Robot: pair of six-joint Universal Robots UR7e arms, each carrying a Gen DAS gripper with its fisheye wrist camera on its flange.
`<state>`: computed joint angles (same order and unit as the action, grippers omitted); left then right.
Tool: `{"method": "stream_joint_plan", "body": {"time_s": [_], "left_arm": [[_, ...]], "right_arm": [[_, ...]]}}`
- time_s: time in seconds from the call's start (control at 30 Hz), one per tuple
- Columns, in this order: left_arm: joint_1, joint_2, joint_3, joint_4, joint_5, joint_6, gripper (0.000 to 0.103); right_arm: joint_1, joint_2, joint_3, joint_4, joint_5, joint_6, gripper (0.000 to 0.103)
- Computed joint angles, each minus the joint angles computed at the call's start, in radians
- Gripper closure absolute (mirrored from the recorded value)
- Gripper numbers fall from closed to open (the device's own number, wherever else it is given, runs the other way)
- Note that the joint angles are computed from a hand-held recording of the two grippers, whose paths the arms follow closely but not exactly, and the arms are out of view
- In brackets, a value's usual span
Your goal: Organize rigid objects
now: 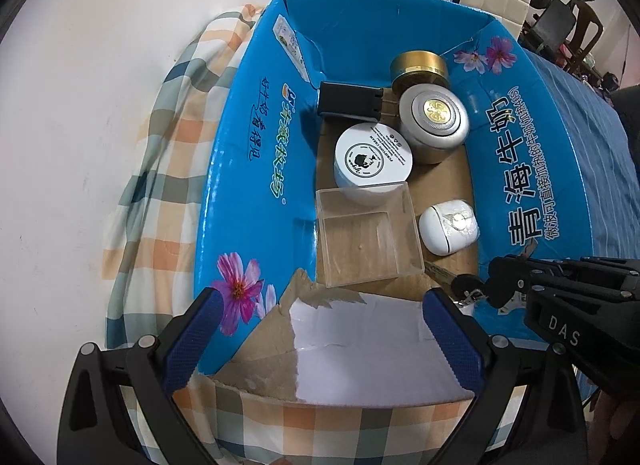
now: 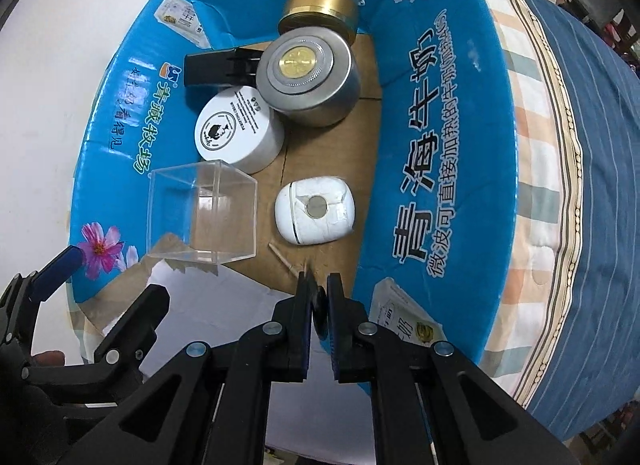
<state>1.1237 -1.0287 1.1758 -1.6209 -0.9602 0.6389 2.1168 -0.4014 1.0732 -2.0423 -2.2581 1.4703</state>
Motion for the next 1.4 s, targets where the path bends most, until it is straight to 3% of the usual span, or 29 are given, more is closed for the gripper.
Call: {"method": "stream_joint_plan", "body": {"time_s": [0.2, 0.23, 0.37, 0.5, 0.63, 0.7, 0.8, 1.13, 1.4], "left_arm": [[-0.002, -0.002, -0.011, 0.001, -0.001, -0.005, 0.001], [-0.002, -0.002, -0.015, 0.0, -0.001, -0.007, 0.001], [-0.003, 0.007, -0.049, 0.015, -0.012, -0.021, 0.001], [-0.015, -0.001, -0.052, 0.015, -0.013, -0.022, 0.001], [-0.029, -0.006, -0.08, 0.038, -0.033, -0.062, 0.001], [-0.038, -0.01, -0.1, 0.061, -0.053, -0.093, 0.001], [-0.065, -0.037, -0.096, 0.055, -0.065, -0.121, 0.001], [-0.21, -0.194, -0.008, 0.037, -0.096, -0.293, 0.001], [-0.374, -0.335, 0.106, 0.036, 0.003, -0.526, 0.001]], "right_arm": [[0.014, 0.001, -0.027, 0.067, -0.004, 0.029, 0.086], [0.017, 0.002, -0.035, 0.079, -0.006, 0.038, 0.081], [0.031, -0.012, -0.037, 0.123, -0.019, 0.086, 0.045], [0.045, -0.034, -0.015, 0.108, -0.03, 0.093, 0.043], [0.067, -0.049, -0.025, 0.168, -0.056, 0.143, 0.032], [0.078, -0.068, -0.004, 0.142, -0.067, 0.14, 0.027], [0.103, -0.071, -0.055, 0.278, -0.097, 0.172, 0.011], [0.217, -0.188, 0.007, 0.344, -0.21, 0.18, 0.009], [0.319, -0.308, 0.088, 0.439, -0.256, 0.183, 0.009]]}}
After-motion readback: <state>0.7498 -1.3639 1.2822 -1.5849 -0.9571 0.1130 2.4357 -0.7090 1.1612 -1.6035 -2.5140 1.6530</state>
